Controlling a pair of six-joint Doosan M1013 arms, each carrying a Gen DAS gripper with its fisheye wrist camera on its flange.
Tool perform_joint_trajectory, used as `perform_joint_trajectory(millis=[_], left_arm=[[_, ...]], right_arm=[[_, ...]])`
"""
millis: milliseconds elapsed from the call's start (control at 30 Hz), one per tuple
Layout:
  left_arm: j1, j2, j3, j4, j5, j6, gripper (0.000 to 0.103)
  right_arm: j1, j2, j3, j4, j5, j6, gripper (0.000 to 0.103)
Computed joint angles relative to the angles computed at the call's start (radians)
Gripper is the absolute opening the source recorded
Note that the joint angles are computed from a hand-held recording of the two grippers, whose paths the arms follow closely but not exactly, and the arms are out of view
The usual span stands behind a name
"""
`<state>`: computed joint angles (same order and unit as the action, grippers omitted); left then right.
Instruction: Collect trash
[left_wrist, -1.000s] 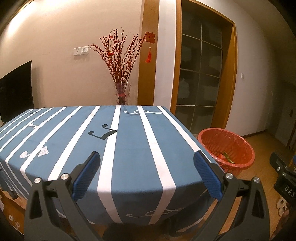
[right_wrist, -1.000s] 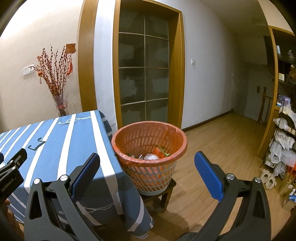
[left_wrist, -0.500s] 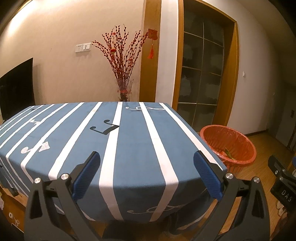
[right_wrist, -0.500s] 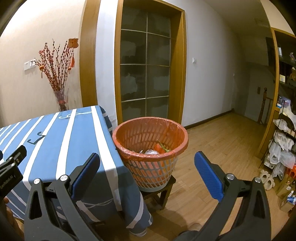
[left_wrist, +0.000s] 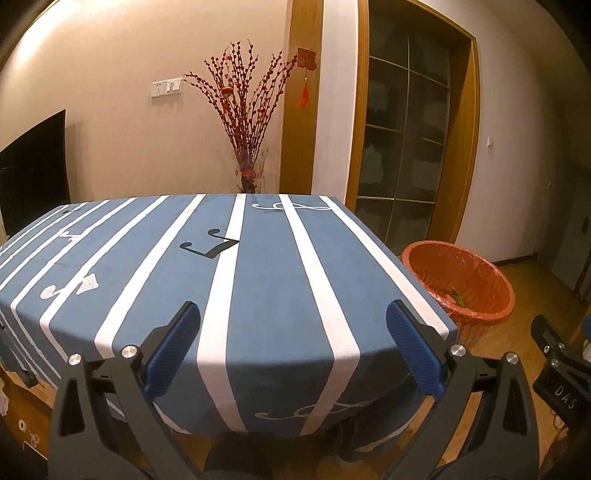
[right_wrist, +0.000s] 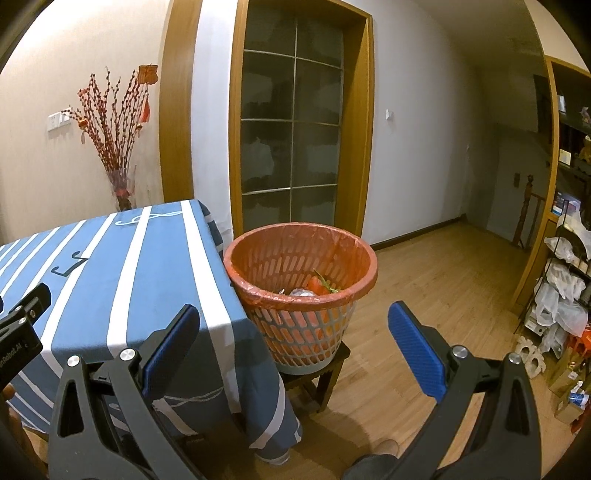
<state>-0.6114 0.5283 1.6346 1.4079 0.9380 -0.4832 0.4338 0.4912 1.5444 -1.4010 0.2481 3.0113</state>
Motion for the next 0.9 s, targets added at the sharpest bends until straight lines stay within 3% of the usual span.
perform_joint_trajectory(millis=[900], left_arm=[[0.002, 0.003, -0.002, -0.009, -0.01, -0.006, 0.099]], right_arm=[[0.004, 0.003, -0.006, 0.08, 0.004, -0.076, 0.1]])
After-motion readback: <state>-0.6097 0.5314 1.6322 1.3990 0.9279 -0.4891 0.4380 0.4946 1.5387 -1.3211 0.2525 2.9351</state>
